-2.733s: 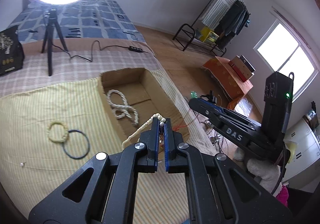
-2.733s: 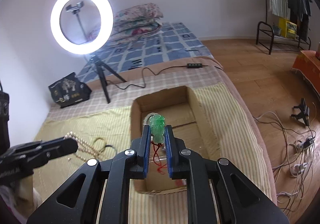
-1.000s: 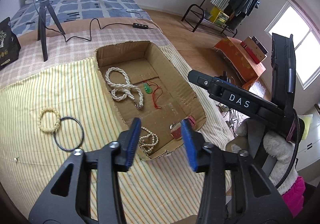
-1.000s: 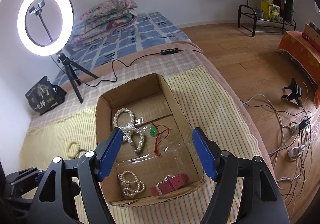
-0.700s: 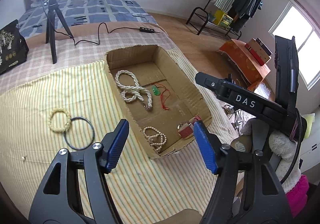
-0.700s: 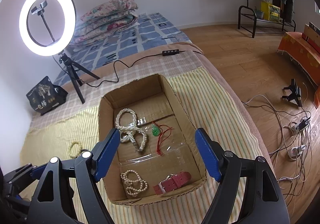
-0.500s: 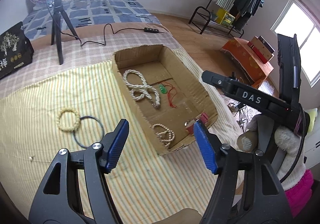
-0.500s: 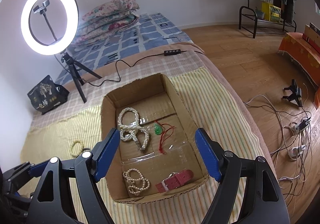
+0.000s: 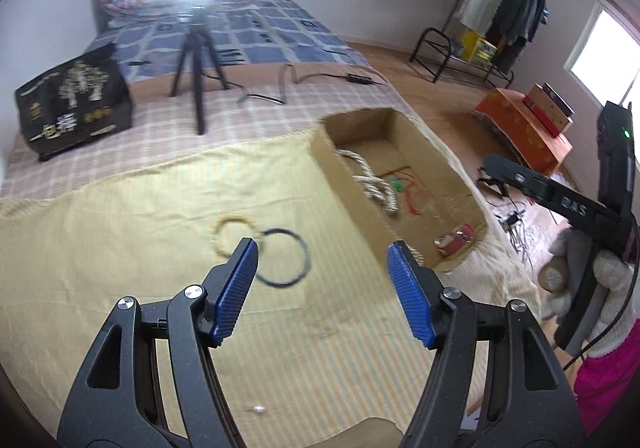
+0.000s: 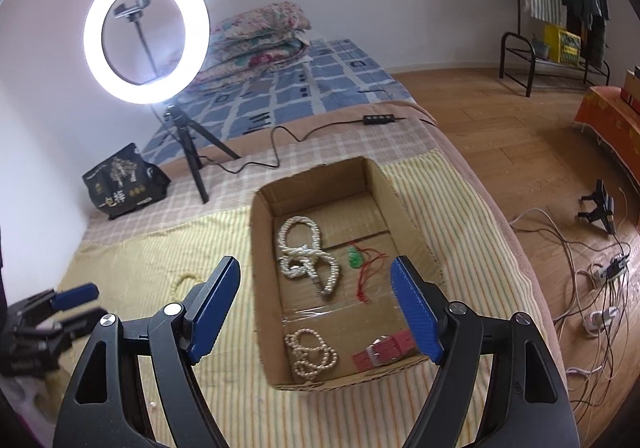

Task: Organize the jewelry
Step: 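Move the left tool to the pearl earring while the right tool approaches the black bangle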

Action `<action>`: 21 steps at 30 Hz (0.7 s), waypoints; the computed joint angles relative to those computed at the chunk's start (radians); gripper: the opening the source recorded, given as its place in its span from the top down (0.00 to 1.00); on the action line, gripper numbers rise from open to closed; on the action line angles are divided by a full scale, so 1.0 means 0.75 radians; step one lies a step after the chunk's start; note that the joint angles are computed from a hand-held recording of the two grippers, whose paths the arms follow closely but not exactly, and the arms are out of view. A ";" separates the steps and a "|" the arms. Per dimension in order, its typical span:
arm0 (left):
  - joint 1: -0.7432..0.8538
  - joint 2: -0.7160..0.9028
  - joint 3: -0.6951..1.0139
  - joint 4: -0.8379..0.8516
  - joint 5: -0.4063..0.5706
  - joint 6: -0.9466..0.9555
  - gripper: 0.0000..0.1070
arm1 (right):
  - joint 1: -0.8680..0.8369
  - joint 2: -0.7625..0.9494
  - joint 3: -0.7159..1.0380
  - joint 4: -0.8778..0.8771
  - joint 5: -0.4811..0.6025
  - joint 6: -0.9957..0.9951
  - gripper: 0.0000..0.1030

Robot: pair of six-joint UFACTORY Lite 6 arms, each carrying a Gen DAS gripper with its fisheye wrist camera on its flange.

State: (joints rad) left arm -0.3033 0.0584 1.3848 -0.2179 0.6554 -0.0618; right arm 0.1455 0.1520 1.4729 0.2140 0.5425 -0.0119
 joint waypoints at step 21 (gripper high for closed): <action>0.749 -0.024 -0.216 -0.424 0.092 0.664 0.36 | 0.388 0.281 0.227 -0.117 0.057 0.014 0.25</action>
